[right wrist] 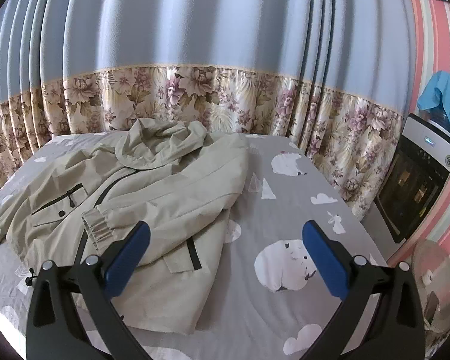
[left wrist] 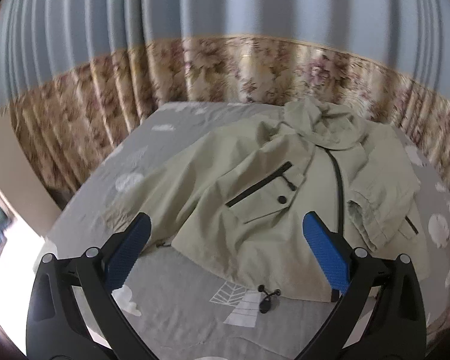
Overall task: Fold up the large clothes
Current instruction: 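Grasp the jacket sleeve cuff with the left gripper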
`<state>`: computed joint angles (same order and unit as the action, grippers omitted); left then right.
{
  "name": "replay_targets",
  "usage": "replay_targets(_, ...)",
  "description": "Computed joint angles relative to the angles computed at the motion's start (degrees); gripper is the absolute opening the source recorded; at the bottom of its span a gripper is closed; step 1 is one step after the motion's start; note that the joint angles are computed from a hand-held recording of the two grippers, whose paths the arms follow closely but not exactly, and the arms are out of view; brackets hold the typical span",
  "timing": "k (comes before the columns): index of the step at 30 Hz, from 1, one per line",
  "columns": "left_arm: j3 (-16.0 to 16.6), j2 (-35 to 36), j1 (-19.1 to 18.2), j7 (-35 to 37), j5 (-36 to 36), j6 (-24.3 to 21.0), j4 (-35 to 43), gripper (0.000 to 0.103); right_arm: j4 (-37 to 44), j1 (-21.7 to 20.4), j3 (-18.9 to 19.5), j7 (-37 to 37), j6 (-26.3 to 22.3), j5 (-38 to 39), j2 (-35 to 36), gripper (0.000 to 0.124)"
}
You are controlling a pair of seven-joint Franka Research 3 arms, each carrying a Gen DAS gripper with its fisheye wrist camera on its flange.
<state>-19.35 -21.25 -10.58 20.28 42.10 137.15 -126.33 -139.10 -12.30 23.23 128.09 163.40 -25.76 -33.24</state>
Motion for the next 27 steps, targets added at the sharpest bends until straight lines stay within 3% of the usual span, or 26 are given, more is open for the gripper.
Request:
replay_targets(3,1.37,-0.71,0.75,-1.96,-1.72,0.32,-1.61,0.100,0.42,1.17,-1.44,-1.05,2.04,1.04,2.30,0.101)
replay_targets(10,3.31,3.10,3.52,-3.48,-3.35,-2.36,-0.87,0.100,6.56,-0.22,-0.63,0.16,0.39,-3.15,10.65,0.101)
replay_targets(14,5.09,6.73,4.53,-2.98,-4.30,-4.32,0.96,0.100,12.51,0.41,-1.20,2.79,-1.68,-7.96,16.91,0.101)
replay_targets(23,7.80,12.45,5.49,-2.65,-8.01,-2.67,2.48,0.094,21.11,4.46,-4.14,6.39,-6.88,-15.04,25.16,0.101)
replay_targets(26,7.48,15.50,5.62,-3.73,-3.47,-5.84,5.80,0.075,23.39,6.58,-5.73,6.41,-8.88,-15.73,27.10,0.101)
replay_targets(27,7.98,16.19,5.67,-2.98,-2.92,-5.27,6.52,0.060,24.00,7.22,-6.28,6.57,-9.34,-16.28,27.55,0.101)
